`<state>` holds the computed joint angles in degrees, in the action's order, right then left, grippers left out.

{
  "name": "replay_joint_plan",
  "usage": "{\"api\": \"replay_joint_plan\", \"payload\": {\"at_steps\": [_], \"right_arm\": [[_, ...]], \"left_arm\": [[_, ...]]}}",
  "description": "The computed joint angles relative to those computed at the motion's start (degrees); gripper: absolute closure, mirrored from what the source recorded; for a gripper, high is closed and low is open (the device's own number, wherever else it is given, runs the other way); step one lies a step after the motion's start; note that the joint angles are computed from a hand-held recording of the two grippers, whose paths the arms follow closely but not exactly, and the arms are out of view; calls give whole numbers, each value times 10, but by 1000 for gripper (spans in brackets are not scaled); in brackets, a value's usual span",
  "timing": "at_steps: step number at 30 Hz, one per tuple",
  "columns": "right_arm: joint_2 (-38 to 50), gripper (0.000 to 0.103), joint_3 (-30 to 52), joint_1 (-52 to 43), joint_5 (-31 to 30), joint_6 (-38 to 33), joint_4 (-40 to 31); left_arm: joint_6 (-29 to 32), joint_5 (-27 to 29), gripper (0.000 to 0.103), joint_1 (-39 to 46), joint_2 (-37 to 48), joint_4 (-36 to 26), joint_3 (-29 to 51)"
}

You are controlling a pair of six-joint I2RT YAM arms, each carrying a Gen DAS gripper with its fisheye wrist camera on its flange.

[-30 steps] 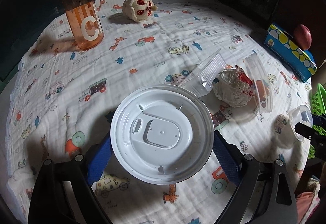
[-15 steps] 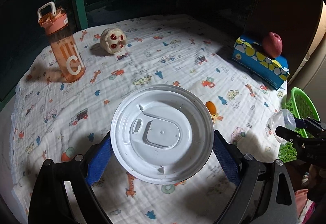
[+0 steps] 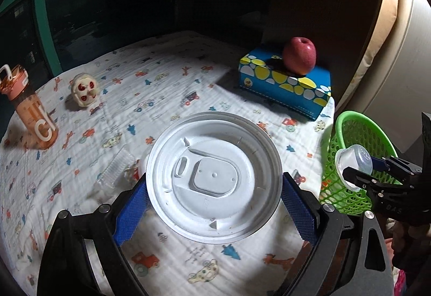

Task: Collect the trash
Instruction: 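Carry the cup and white lid over the green basket and release both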

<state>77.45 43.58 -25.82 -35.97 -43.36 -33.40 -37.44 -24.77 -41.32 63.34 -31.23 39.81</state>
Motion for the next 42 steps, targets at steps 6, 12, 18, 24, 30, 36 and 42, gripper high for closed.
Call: {"api": "replay_joint_plan", "payload": {"at_steps": [6, 12, 18, 24, 30, 36, 42], "right_arm": [[43, 43, 43, -73, -12, -33, -14], [96, 43, 89, -139, -13, -59, -20], [146, 43, 132, -190, -8, -72, -21], [187, 42, 162, -223, -2, -78, -22], [217, 34, 188, -249, -6, -85, -28], [232, 34, 212, -280, -22, -98, -45], [240, 32, 237, -312, -39, -107, -68]], "left_arm": [[5, -1, 14, -43, 97, 32, 72], [19, 6, 14, -67, 177, 50, 142], [31, 16, 14, -90, 246, 61, 206], [38, 31, 14, -107, 311, 63, 269], [48, 38, 14, -122, 362, 59, 321], [51, 49, 13, -131, 405, 57, 364], [52, 65, 13, -136, 450, 54, 410]]}}
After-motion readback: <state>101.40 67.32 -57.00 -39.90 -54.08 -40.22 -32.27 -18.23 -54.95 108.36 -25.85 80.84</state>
